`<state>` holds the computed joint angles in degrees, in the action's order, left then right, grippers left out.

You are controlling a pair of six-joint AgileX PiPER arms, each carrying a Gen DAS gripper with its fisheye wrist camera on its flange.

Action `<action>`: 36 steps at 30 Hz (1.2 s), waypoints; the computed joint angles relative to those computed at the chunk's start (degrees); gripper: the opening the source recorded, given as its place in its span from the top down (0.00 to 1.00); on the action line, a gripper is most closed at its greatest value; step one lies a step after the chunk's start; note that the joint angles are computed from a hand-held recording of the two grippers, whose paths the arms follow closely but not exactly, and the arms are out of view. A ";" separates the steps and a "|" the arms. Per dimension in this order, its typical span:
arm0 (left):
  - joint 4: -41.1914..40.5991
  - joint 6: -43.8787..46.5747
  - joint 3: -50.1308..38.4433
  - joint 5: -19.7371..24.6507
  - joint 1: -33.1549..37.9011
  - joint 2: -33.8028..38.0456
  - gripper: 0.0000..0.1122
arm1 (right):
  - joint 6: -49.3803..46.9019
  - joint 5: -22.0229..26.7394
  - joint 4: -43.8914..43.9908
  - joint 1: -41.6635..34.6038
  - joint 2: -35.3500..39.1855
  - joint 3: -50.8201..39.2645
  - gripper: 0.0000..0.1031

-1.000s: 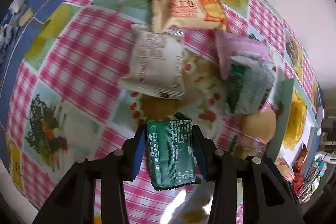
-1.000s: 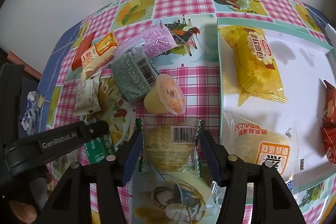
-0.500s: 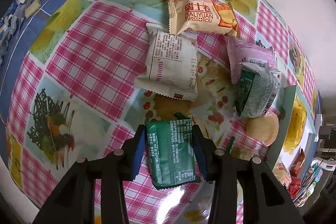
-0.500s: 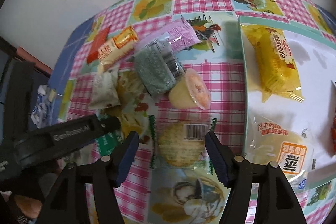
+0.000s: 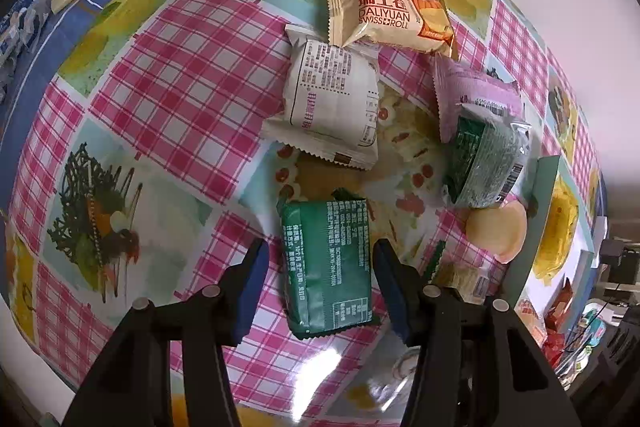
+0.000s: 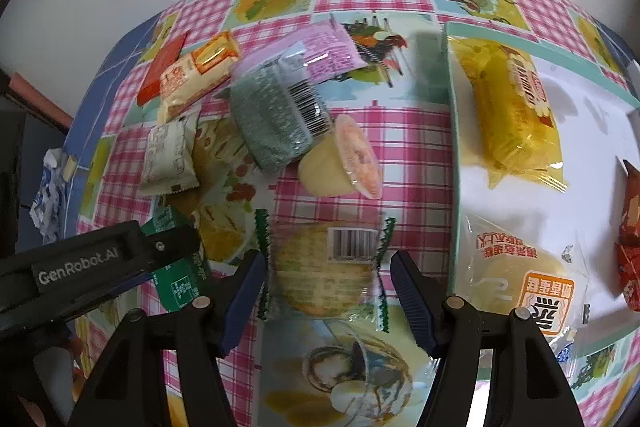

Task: Organize snacks
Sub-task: 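Lower the left tool onto the green pack while the right tool approaches the round cracker pack, then close the left tool on the green pack while the right tool grasps the cracker pack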

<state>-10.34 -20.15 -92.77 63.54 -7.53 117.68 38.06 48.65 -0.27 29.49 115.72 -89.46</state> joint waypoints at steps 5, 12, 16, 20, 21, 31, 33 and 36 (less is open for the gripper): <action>1.49 -0.89 -0.84 0.64 -0.91 0.52 0.51 | 1.00 1.86 -2.27 1.24 1.42 -1.75 0.33; 2.29 -2.26 -1.49 0.84 -1.82 0.85 0.51 | 1.56 2.20 -2.97 0.91 1.75 -1.77 0.33; 2.10 -1.32 -1.11 0.67 -1.14 0.78 0.51 | 0.42 1.24 -0.76 -0.34 1.39 -0.67 0.34; 2.06 -1.26 -0.55 0.50 -1.19 0.33 0.51 | -0.36 0.95 -0.01 -1.00 0.88 -0.09 0.34; 2.07 -0.91 -0.38 0.30 -1.07 0.38 0.51 | -0.97 0.72 0.63 -1.26 0.64 0.16 0.34; 0.50 0.99 -1.39 0.61 -0.26 1.18 0.51 | -4.24 -5.61 6.43 -4.74 -7.11 6.36 0.34; 0.03 1.31 -1.45 0.60 -0.28 1.25 0.51 | -5.49 -6.64 7.50 -4.98 -7.53 6.92 0.34; 0.09 1.04 -1.47 0.52 -0.73 1.30 0.51 | -6.21 -5.95 7.74 -4.27 -5.87 5.61 0.34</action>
